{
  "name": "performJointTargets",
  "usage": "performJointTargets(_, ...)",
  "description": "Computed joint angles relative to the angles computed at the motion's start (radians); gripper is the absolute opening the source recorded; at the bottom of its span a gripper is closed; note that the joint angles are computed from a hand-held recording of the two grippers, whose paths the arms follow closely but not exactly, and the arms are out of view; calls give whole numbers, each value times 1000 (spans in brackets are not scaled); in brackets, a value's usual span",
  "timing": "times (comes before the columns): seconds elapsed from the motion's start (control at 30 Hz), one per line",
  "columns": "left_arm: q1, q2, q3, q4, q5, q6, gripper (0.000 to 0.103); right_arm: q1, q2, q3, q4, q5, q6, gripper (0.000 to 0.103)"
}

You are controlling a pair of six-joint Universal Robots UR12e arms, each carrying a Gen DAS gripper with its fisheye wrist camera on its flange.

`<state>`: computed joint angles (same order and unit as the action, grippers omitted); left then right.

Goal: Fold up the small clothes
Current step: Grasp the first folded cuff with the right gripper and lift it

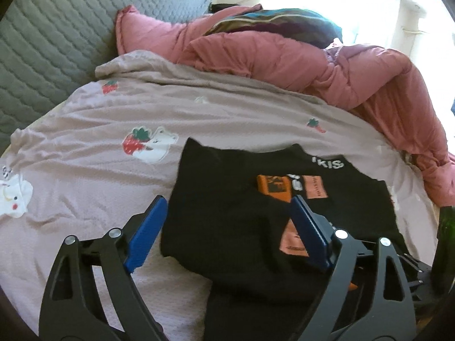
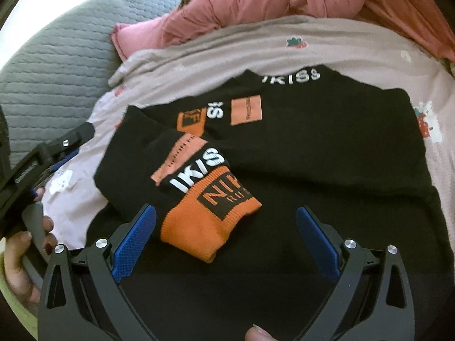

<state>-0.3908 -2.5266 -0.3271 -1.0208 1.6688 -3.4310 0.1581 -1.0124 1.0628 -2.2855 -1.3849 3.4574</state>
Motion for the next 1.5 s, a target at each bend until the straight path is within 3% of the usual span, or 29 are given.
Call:
performJointTargets(0.13,2,-14,28,-28,7,-5,85,6,29,-37,57,-4,0,95)
performJointTargets(0.23,1,-21,40,-34,8,2,85,14,41,-52,56,-42,-27,76)
performJointTargets(0.27,0,-24,46,-36,10,8,85,14,42,-52,49,-44,-34,65)
performJointTargets(0.33,0,-23,43,-29,11,16,85,13,40,-44,24,-34,-50,52)
performJointTargets(0.4,-1,-23,42,-24,18,19,85,13,33,-24,-19,-19,-88,26)
performJointTargets(0.47,0,-23,42,-20,13,11,85,12,27,-7,-62,16,-111,14)
performJointTargets(0.77,4,19,-40,66,13,-11,85,27,7,-2,-195,-55,-226,13)
performJointTargets(1.2,16,38,-76,90,-17,-52,85,-25,-10,-32,-306,-160,-221,12)
performJointTargets(1.33,14,26,-54,69,-17,-41,85,-34,-12,-32,-305,-201,-215,12)
performJointTargets(1.5,13,-22,43,-6,-31,-27,85,-43,-13,-20,-299,-233,-212,11)
